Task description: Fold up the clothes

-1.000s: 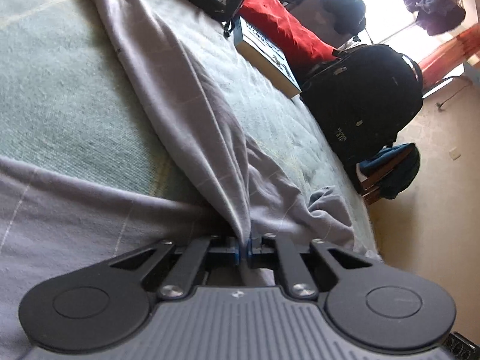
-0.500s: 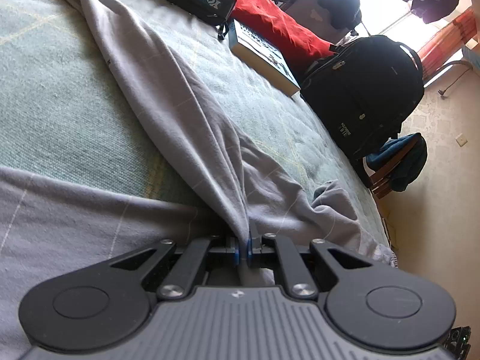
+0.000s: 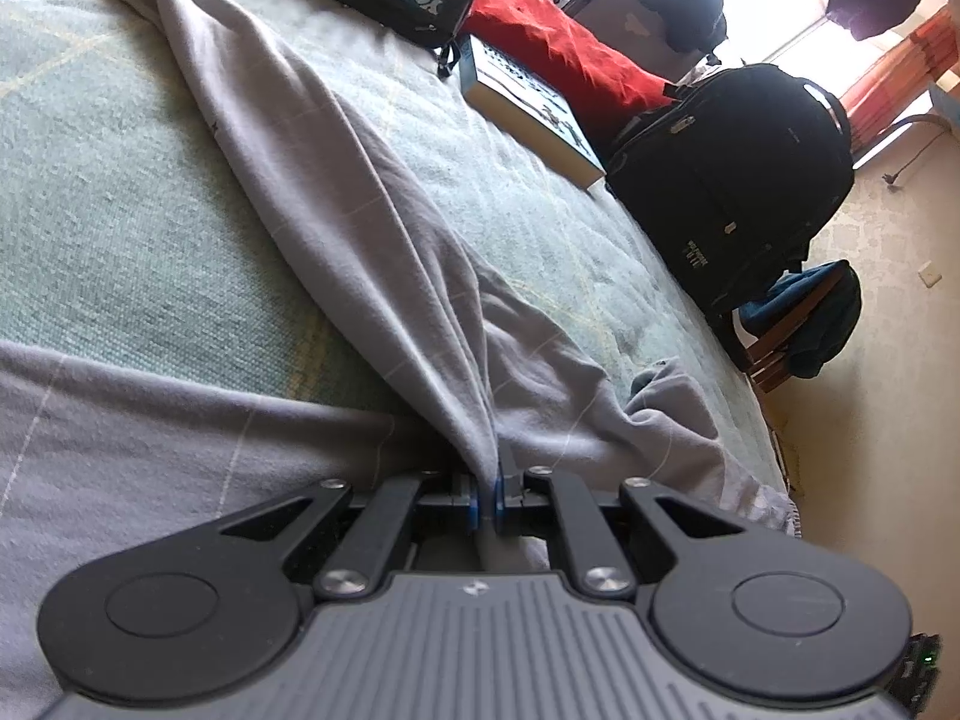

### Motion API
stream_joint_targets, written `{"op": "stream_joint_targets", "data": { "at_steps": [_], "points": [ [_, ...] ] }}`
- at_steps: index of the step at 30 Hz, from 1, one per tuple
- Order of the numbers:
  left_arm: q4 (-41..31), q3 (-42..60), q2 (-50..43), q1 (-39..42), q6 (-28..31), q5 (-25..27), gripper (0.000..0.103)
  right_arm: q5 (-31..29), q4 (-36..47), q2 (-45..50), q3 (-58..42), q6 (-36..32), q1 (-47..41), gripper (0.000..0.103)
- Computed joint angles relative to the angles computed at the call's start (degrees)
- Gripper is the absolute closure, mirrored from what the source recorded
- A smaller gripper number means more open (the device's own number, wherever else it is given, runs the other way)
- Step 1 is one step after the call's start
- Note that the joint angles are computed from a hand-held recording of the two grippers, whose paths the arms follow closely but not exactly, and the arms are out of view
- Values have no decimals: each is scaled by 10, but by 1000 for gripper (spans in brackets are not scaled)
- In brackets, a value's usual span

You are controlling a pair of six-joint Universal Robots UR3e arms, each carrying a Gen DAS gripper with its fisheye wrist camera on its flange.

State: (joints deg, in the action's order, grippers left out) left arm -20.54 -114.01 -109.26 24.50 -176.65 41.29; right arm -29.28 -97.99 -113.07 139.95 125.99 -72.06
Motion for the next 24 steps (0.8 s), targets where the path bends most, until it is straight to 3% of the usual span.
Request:
{"op": "stream_joint_targets", "data": {
  "at_steps": [2,4,7,13,20,24],
  "points": [
    [-16,7,16,-6,-2,15,97,2,-40,22,13,20,5,99],
    [-32,14,38,-14,-1,31,100,6,-25,3,12,9,1,99],
    [-18,-7,90,-9,6,23,100,21,46,-30,-12,-39,-11,99],
    [-109,-57,230,27,65,-8,100,25,216,-69,-67,-144,-57,99],
    [-192,-144,332,74,132,-12,100,-22,130,-71,-17,-104,-74,99],
    [-261,-174,392,107,174,-36,100,-20,211,-83,-36,-149,-95,99]
  ]
}}
